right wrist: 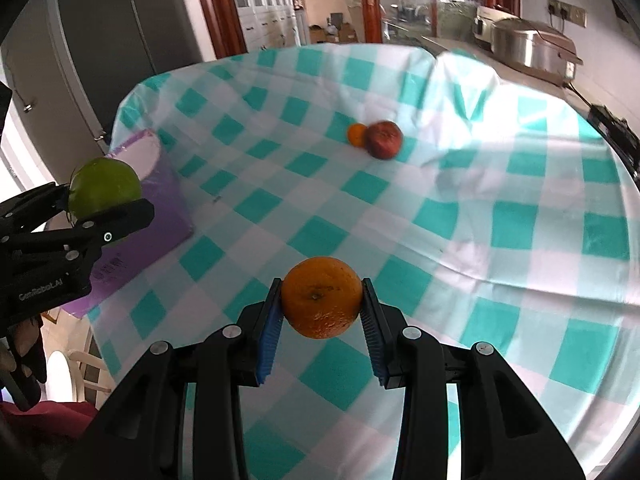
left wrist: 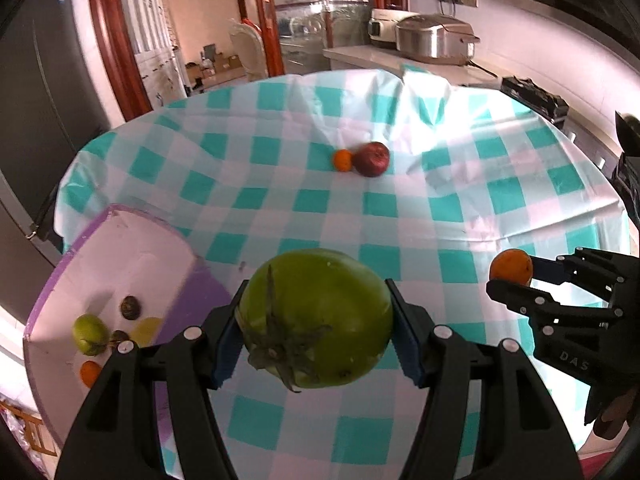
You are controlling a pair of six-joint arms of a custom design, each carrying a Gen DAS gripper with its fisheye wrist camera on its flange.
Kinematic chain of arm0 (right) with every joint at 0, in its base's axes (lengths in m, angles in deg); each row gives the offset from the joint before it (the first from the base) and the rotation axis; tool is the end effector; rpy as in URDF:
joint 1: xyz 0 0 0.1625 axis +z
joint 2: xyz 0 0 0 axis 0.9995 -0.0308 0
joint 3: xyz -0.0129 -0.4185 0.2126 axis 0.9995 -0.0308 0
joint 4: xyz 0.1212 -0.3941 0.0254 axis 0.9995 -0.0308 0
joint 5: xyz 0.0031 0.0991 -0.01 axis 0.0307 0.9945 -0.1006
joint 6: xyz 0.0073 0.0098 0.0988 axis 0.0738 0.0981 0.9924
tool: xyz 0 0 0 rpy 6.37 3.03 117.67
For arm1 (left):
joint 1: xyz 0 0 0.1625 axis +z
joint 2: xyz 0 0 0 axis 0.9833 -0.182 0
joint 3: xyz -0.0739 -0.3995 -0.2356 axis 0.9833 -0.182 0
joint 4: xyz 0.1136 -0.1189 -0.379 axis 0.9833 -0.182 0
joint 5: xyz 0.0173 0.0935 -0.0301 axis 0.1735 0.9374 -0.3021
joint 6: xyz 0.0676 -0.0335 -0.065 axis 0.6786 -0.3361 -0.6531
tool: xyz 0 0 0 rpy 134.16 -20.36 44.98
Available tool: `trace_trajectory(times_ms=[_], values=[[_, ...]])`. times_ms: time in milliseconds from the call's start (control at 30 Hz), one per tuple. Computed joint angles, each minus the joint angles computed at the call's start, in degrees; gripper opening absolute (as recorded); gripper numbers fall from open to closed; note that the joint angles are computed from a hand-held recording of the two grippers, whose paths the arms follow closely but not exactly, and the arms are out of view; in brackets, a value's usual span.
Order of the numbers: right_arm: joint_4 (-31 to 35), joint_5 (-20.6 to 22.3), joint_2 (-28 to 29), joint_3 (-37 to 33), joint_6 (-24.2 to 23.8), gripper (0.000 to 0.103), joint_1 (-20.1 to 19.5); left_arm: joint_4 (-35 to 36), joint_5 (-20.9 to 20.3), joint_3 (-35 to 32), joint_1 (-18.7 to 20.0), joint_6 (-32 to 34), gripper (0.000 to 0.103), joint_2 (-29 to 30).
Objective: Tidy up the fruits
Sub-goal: 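Carry the green tomato and the orange over the white box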
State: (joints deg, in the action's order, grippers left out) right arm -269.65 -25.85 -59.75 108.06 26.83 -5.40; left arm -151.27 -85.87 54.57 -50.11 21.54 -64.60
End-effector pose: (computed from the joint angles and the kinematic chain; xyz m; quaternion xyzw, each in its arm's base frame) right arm 0.0405 -0.4499 0.3669 0.1331 -0.8935 0.3073 0.2993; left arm -0.4615 -0.4973 0.0026 0.3393 0.8505 -0.2464 0.3174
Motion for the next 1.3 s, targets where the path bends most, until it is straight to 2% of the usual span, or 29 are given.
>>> trace_trajectory(times_ms=[167,333,433,667,933,1133,1300], values=[[-0.59,-1.49,2.51,-1.14,1.26,0.038,3.00,-2.29,0.73,2.69,0.72,1.51,0.064,-2.64],[-1.38,-3.07,7.97,-3.57,6.78,0.038,7.11,-4.75,0.98,6.07,2.23,5.40,0.064,-6.27],[-0.84,-3.22,12.30,-6.02,10.12,0.038,10.52,-4.77,1.66,8.01,4.20,7.17,0.064,-9.88],[0.35,-4.14,22.98,-13.39,13.00,0.038,17.03,-4.59,2.59,9.87,9.86,11.20,0.064,-15.75],[5.38,-6.63,33.26,-21.78,14.38,0.038,20.90,2.22,0.11,8.42,17.03,14.47,0.064,-19.52],[10.71,-10.64,37.75,-26.43,16.76,0.038,21.62,11.01,-1.53,5.96,20.72,14.39,0.064,-19.53],[14.35,-14.57,41.26,-31.49,18.35,0.038,22.15,15.83,-3.71,4.86,22.63,18.18,0.064,-19.48]])
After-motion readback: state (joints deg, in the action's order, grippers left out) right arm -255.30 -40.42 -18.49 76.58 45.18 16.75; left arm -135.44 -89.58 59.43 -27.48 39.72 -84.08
